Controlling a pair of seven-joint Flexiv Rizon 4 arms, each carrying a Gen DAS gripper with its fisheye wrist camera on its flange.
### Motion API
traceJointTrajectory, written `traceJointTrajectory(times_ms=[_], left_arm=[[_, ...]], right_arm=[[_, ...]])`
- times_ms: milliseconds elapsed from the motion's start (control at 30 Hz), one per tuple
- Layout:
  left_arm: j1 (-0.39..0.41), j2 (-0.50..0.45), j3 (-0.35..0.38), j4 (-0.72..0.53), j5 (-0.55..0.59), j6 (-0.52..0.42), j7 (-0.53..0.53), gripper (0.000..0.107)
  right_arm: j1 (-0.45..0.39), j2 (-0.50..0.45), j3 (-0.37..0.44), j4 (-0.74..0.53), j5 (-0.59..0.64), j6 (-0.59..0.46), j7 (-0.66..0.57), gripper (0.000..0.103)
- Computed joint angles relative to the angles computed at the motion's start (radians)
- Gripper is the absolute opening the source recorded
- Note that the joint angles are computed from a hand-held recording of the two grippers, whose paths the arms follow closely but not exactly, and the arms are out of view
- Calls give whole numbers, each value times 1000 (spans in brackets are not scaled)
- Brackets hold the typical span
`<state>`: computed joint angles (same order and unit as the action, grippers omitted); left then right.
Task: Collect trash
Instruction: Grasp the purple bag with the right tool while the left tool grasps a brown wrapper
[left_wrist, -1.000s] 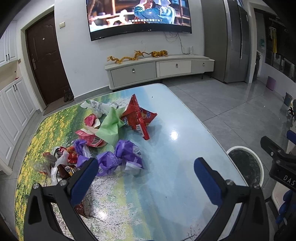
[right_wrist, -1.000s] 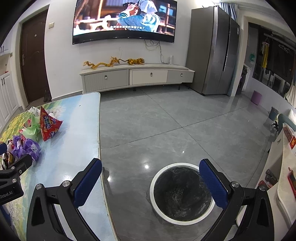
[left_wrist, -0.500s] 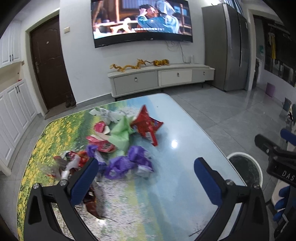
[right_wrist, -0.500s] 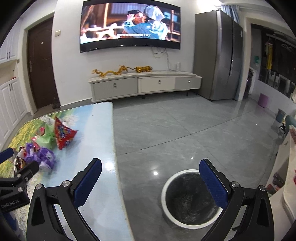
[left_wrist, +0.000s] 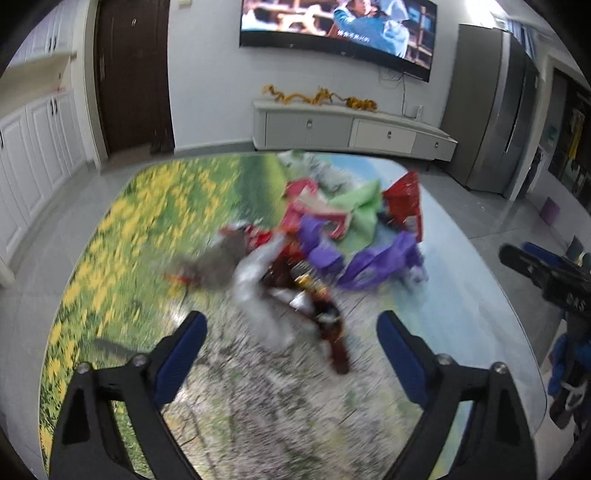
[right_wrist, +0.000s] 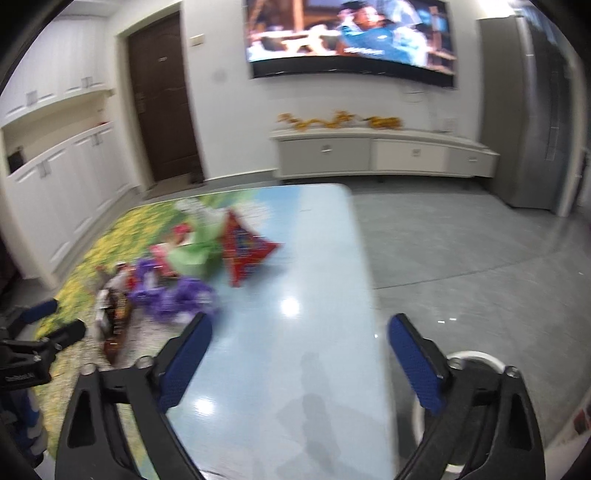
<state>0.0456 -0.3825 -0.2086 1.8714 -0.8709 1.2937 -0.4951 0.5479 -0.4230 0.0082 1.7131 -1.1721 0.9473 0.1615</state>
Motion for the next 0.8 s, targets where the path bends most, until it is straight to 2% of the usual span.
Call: traceJointTrajectory(times_ms=[67, 133, 233, 400, 633, 733, 800], left_arm=[[4, -22, 28, -28, 31, -42, -51, 85], [14, -46, 50, -67, 64, -103, -116, 75], [19, -80, 73, -111, 122, -138, -192, 71], [46, -111, 58, -153, 157, -197, -237, 69], [76, -46, -3, -103, 14, -281, -115, 69], [55, -23, 6, -88, -33, -341, -74, 68], [30, -21, 25, -82, -30, -351, -67, 62]], right_arm=[[-20, -40, 3, -39, 14, 97, -18, 81], [-28, -85, -5, -81, 51, 180, -51, 80], [-33, -159, -6, -151, 145, 264, -128, 80], [-33, -247, 0, -241, 287, 342, -235, 79], [-25, -312, 5, -318, 426, 370, -381, 80], [-25, -339, 21, -350, 482, 372, -447, 79], [-25, -359, 29, -371, 517, 376, -487, 78]])
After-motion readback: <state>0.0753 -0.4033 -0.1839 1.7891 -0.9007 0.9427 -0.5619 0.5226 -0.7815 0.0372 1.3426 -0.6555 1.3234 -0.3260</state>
